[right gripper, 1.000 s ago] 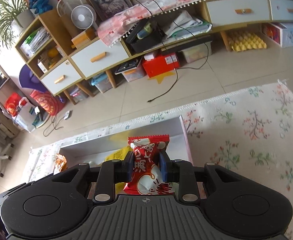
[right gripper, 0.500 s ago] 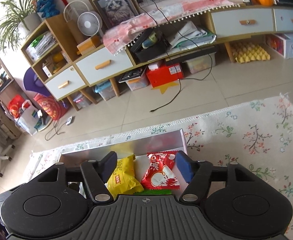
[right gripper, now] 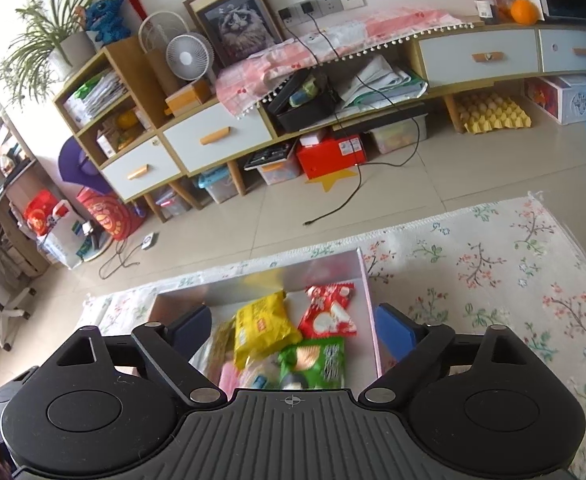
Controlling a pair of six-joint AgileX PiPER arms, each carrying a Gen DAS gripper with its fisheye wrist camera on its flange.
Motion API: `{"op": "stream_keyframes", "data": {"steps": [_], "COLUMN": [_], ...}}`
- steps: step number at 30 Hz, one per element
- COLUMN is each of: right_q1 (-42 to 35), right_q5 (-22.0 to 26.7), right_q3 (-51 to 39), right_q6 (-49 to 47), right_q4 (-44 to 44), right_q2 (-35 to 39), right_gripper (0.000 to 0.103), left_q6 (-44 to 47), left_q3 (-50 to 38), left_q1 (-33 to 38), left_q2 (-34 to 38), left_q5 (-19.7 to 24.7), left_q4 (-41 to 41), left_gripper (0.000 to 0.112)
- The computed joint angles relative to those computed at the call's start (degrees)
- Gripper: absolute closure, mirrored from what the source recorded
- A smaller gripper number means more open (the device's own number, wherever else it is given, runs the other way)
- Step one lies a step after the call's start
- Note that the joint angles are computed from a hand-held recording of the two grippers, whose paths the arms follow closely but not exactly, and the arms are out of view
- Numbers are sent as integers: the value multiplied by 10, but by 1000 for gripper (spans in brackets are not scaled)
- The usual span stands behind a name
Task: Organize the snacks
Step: 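Move both grippers back to the remaining snacks on the table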
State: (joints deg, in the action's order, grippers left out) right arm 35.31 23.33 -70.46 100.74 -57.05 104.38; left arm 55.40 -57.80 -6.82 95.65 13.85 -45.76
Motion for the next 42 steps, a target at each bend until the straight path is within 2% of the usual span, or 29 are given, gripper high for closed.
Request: {"op": "stream_keyframes", "data": {"steps": [8,14,19,25,30,33,37,42], "right_q1": [54,94,126,175,205,222,234,263], "right_q5": [47,68,85,129,128,127,104,97], "right_q3": [35,75,99,111,134,148,166,213], "right_q6": [0,33,35,42,69,80,77,136], "right_q4": [16,11,26,31,14,-1,-8,-83], "right_q2": [-47,-81,-97,-98,-94,-86,-81,-78], "right_gripper": [7,5,5,5,5,5,5,5], "left_q6": [-100,-109,-115,-85,31,149,246,431], "left_q3": [52,85,122,162,214,237,263,304], "left_q1": [-7,9,12,21,35,45,54,61], "left_q2": [-61,-104,-137,-173,-192,-201,-209,-200], "left_q5": [5,35,34,49,44,49,60,62], "left_q4": [112,118,123,86,-15,-101,-173,-305], "left_gripper": [10,10,10,10,10,10,10,10]}}
